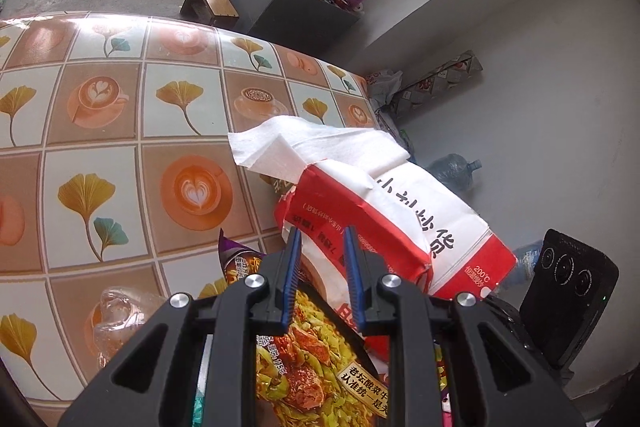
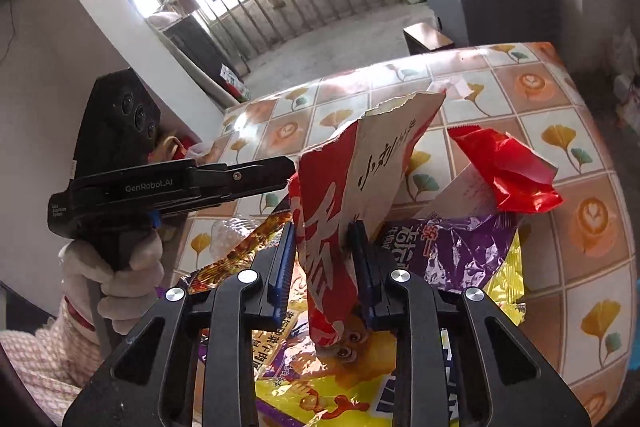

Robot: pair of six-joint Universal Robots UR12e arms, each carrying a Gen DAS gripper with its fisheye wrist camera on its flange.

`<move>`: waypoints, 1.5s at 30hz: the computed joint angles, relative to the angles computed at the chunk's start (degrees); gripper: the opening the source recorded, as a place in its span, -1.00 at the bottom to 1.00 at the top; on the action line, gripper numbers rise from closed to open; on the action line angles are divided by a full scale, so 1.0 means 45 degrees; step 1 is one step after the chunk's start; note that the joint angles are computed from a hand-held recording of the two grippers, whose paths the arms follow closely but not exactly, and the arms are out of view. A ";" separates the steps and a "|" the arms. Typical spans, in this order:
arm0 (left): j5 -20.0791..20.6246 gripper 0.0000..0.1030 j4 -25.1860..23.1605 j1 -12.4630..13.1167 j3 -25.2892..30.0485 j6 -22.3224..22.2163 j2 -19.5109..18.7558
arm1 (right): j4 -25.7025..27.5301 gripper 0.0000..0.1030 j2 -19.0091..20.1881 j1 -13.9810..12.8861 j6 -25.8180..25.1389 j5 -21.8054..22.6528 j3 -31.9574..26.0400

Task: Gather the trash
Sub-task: 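Grasp the red-white snack bag with the right gripper and lift it, then grasp the purple noodle bag with the left gripper while the right gripper holds the snack bag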

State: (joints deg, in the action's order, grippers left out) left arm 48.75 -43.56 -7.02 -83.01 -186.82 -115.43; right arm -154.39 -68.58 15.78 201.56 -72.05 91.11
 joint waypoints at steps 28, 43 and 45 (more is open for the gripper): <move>0.1094 -0.62 0.0697 -0.0242 -0.0740 0.0748 0.0730 | -0.7549 -0.52 -0.1285 -0.2419 0.6821 0.5467 0.3123; 0.0767 -0.60 -0.0052 -0.0759 -0.0573 0.2394 0.0677 | -0.8235 -0.53 -0.1438 -0.2225 0.6766 0.2424 0.3692; 0.0503 -0.58 -0.0549 -0.0962 -0.0538 0.3015 0.0684 | -0.7733 -0.53 -0.1783 -0.2214 0.6289 0.1703 0.3956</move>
